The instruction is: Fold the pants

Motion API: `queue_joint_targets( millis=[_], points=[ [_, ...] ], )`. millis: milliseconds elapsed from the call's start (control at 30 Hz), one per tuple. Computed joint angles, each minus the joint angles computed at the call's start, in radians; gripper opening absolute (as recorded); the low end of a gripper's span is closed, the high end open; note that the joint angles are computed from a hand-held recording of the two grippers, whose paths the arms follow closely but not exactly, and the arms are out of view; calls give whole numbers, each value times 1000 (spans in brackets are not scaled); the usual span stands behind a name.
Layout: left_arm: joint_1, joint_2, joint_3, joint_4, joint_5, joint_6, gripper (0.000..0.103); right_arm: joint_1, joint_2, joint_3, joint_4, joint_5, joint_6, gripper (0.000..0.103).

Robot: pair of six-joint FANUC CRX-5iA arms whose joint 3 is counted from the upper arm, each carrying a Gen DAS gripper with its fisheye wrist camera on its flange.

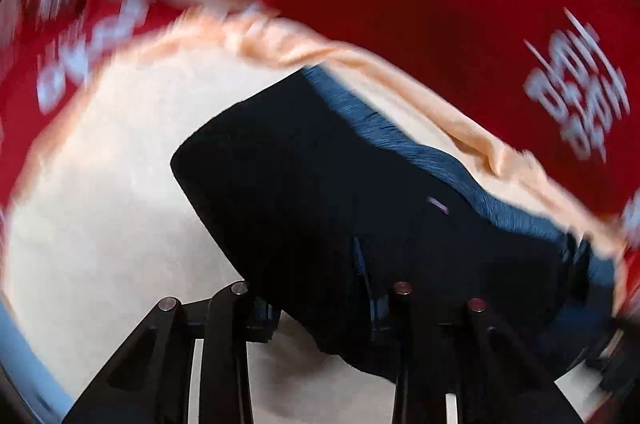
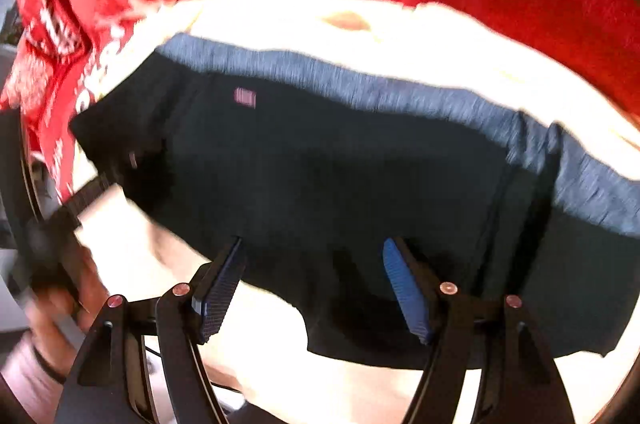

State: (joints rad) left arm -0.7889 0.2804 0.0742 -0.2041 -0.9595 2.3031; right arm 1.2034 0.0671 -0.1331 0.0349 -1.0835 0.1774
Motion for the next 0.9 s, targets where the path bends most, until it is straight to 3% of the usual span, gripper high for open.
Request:
queue_joint_targets(
  millis=[100,233,367,567,633,667,700,733,900],
  points=[
    [-89,27,84,-145,-67,-22,33,-70,5,59,-52,13,99,75],
    [-162,43,137,-262,-111,-77,33,-177,128,290,-192,-71,356,81],
    [-196,52,157,-308,-127,-92,33,-248,336,625,-334,-232,572,83],
    [-214,58,169,-341,-137,-92,33,-264,651,1079,-401,-536,650,84],
    [-217,58,170,-341,-140,-84,33,-266,712,1156,-410,-623,639,83],
    [-217,58,172,-339,-142,-83,33,-271,739,1184,-436,-658,626,81],
    [-223,61,180,-341,-147,-82,33,-278,740,1171,-464,-662,616,46],
    [-221,61,181,-331,-146,-90,33,-283,714,1120,-485,-638,619,21],
    [-242,55,203,-324,-130,-113,33,-282,504,812,-465,-401,636,17]
  ],
)
